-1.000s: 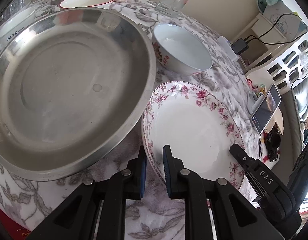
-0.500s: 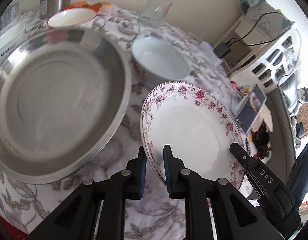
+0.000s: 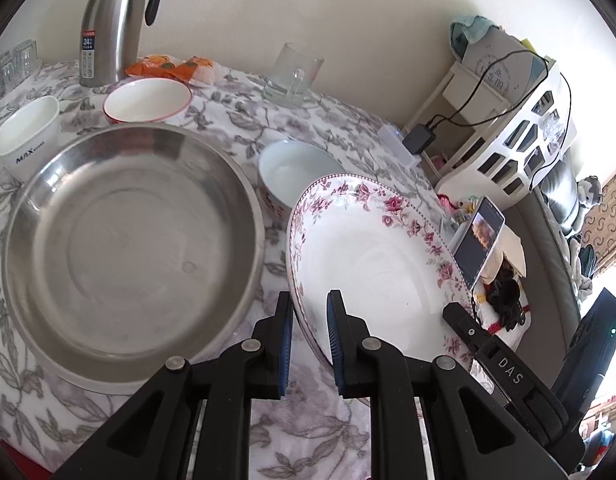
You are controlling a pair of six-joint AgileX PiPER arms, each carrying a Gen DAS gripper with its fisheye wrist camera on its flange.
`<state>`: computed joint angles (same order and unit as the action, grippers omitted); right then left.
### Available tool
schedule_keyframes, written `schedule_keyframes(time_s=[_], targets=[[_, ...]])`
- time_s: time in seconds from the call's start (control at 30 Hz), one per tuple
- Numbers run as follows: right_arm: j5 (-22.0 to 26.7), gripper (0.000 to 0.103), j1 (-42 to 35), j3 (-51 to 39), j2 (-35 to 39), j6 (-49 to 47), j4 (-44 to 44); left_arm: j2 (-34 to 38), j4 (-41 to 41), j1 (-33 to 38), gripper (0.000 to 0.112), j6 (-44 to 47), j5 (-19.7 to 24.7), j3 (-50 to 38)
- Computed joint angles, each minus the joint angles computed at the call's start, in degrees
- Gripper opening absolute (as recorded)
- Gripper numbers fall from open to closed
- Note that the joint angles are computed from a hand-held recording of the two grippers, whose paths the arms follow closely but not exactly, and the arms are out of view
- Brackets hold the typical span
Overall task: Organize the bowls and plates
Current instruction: 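Lift the rose-rimmed plate with the right gripper toward the steel basin, then lower the rose-rimmed plate into the steel basin with the right gripper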
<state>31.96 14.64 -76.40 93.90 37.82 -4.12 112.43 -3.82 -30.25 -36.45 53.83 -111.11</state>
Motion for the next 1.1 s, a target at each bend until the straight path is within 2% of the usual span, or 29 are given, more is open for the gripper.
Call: schedule_keyframes(time_s=[0.5, 1.1], targets=[[3.6, 0.012, 7.3, -6.8, 3.8, 4.0, -4.1, -6.2, -2.8, 5.7, 0.017, 3.7, -3.6, 7.5], [9.0, 0.013, 16.4, -18.7, 12.5, 6.2, -5.7, -13.1, -9.8, 16.9, 0.017, 8.6, -6.3, 18.5]])
